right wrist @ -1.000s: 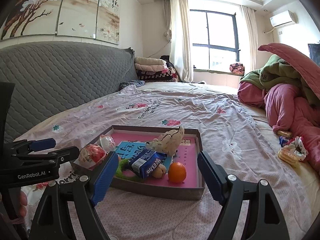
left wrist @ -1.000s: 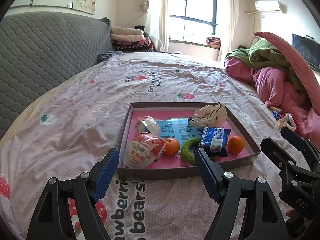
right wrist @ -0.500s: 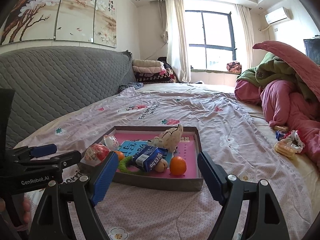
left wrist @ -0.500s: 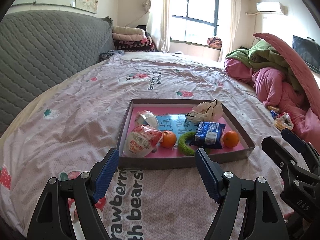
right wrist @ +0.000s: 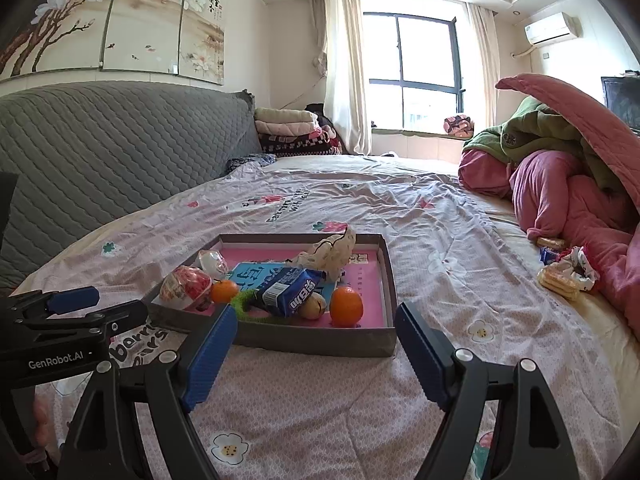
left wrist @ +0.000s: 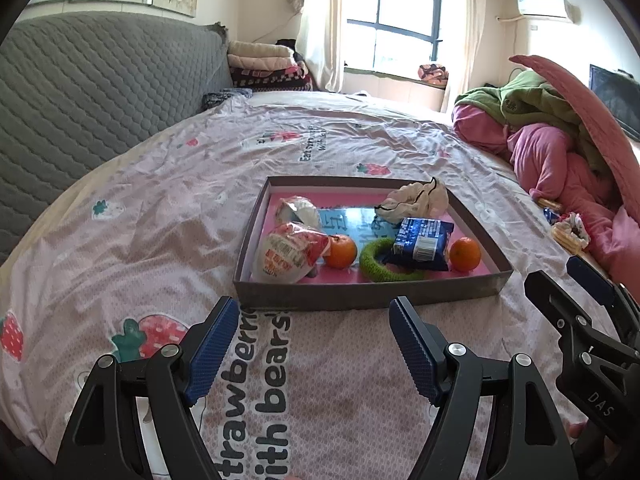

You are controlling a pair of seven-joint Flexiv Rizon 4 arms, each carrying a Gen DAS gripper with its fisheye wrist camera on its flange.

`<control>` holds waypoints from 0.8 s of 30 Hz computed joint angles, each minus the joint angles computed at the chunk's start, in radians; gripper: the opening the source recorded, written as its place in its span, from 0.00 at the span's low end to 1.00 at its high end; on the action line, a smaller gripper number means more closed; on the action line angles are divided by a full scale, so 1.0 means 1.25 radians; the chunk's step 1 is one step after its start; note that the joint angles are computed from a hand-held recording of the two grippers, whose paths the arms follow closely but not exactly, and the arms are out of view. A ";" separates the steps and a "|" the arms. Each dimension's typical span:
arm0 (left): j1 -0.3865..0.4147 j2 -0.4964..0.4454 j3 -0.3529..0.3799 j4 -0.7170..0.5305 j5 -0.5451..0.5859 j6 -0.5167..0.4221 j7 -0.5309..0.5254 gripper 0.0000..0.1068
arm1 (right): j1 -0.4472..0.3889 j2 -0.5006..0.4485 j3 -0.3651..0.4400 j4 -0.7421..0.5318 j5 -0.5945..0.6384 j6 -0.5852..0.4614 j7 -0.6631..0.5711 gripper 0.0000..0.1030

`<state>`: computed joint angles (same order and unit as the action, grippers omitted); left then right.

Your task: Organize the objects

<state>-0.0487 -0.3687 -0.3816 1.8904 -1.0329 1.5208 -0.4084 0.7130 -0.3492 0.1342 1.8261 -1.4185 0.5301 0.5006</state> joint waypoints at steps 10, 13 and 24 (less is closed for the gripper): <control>-0.013 -0.014 0.042 -0.002 0.077 -0.032 -0.074 0.74 | 0.003 -0.012 0.000 -0.005 0.022 0.007 -0.005 0.78; -0.007 -0.022 0.041 -0.002 0.102 -0.031 -0.094 0.74 | 0.002 -0.014 -0.001 -0.004 0.035 0.014 -0.002 0.78; 0.027 -0.055 0.019 -0.009 0.191 -0.028 -0.157 0.74 | -0.002 -0.035 -0.008 -0.009 0.080 0.043 -0.023 0.78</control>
